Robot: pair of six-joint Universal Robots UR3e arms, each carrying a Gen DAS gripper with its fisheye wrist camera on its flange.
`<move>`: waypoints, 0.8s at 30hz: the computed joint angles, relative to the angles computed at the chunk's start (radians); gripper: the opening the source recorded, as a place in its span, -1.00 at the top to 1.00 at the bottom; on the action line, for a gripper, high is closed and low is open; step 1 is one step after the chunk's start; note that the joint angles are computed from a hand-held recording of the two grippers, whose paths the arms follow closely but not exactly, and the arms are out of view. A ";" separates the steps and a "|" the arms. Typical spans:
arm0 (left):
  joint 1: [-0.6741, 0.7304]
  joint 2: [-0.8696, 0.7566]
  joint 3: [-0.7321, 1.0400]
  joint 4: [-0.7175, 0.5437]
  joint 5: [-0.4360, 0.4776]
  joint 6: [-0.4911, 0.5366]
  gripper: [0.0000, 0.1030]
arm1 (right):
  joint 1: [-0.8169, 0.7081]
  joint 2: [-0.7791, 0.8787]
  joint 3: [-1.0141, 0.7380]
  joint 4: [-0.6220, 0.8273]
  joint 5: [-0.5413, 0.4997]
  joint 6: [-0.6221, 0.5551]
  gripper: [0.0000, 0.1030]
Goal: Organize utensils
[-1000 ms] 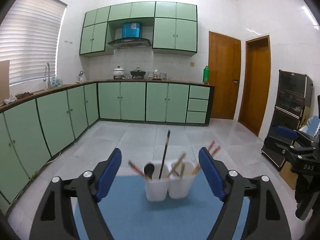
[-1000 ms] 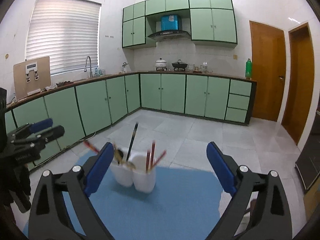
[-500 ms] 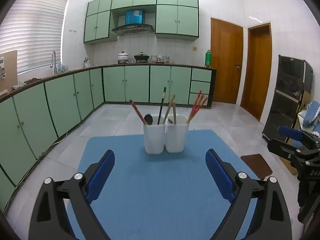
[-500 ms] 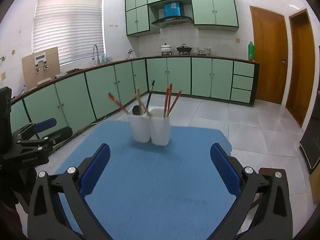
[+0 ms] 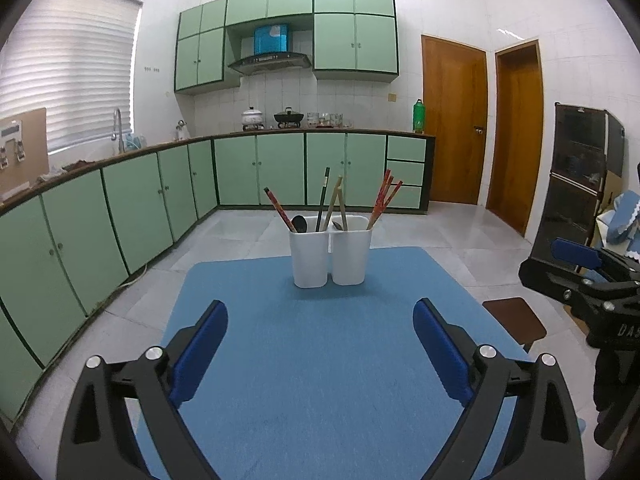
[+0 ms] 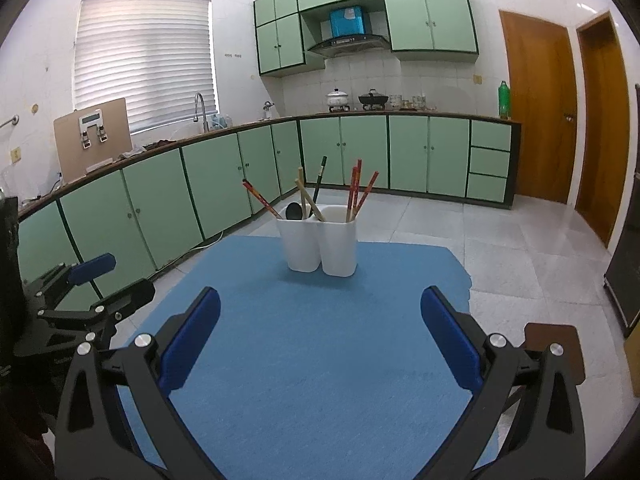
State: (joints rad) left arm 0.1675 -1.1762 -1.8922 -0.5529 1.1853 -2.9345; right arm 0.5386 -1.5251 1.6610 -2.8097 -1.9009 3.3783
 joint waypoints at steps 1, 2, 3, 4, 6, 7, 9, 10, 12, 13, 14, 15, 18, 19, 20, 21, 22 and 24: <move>-0.002 0.009 0.001 -0.002 0.004 -0.002 -0.81 | 0.012 0.004 -0.004 -0.002 -0.018 -0.002 -0.89; -0.004 0.018 0.002 0.001 0.012 -0.007 -0.83 | 0.022 0.004 -0.004 -0.005 -0.030 -0.004 -0.89; -0.003 0.026 -0.002 0.003 0.016 -0.010 -0.84 | 0.024 0.001 -0.002 -0.007 -0.033 -0.004 -0.89; 0.001 0.035 -0.003 0.001 0.013 -0.011 -0.84 | 0.026 -0.001 0.001 -0.010 -0.033 -0.004 -0.89; 0.009 0.056 -0.014 0.003 0.006 -0.013 -0.84 | 0.035 -0.003 0.000 -0.014 -0.042 -0.004 -0.89; 0.010 0.061 -0.015 0.005 0.008 -0.014 -0.84 | 0.036 -0.005 0.004 -0.020 -0.045 -0.005 -0.89; 0.018 0.075 -0.019 0.002 0.002 -0.015 -0.84 | 0.043 -0.005 0.003 -0.024 -0.051 -0.006 -0.89; 0.024 0.085 -0.027 0.002 -0.003 -0.015 -0.84 | 0.047 -0.005 0.002 -0.025 -0.056 -0.007 -0.89; 0.038 0.106 -0.036 -0.010 -0.019 -0.016 -0.84 | 0.055 -0.005 0.002 -0.023 -0.063 -0.007 -0.89; 0.045 0.114 -0.037 -0.017 -0.027 -0.018 -0.84 | 0.058 -0.004 0.000 -0.024 -0.063 -0.007 -0.89; 0.057 0.122 -0.039 -0.025 -0.041 -0.016 -0.84 | 0.060 -0.002 -0.003 -0.024 -0.063 -0.008 -0.89; 0.064 0.130 -0.041 -0.030 -0.047 -0.015 -0.84 | 0.068 0.001 -0.008 -0.022 -0.072 -0.006 -0.89; 0.072 0.143 -0.045 -0.029 -0.052 -0.019 -0.88 | 0.079 0.006 -0.015 -0.023 -0.082 -0.007 -0.89; 0.077 0.150 -0.046 -0.032 -0.056 -0.019 -0.88 | 0.083 0.007 -0.014 -0.025 -0.087 -0.005 -0.89; 0.085 0.158 -0.048 -0.037 -0.065 -0.018 -0.88 | 0.085 0.008 -0.016 -0.024 -0.091 -0.003 -0.89; 0.088 0.161 -0.048 -0.039 -0.068 -0.018 -0.88 | 0.083 0.006 -0.014 -0.023 -0.089 -0.004 -0.89; 0.090 0.165 -0.050 -0.039 -0.070 -0.019 -0.88 | 0.082 0.004 -0.013 -0.023 -0.087 -0.005 -0.89; 0.087 0.165 -0.050 -0.036 -0.066 -0.022 -0.88 | 0.086 0.005 -0.014 -0.025 -0.091 -0.007 -0.89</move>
State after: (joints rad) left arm 0.2547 -1.0114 -1.9426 -0.5884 1.1196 -2.9567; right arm 0.6245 -1.5202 1.6471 -2.8345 -1.9921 3.3711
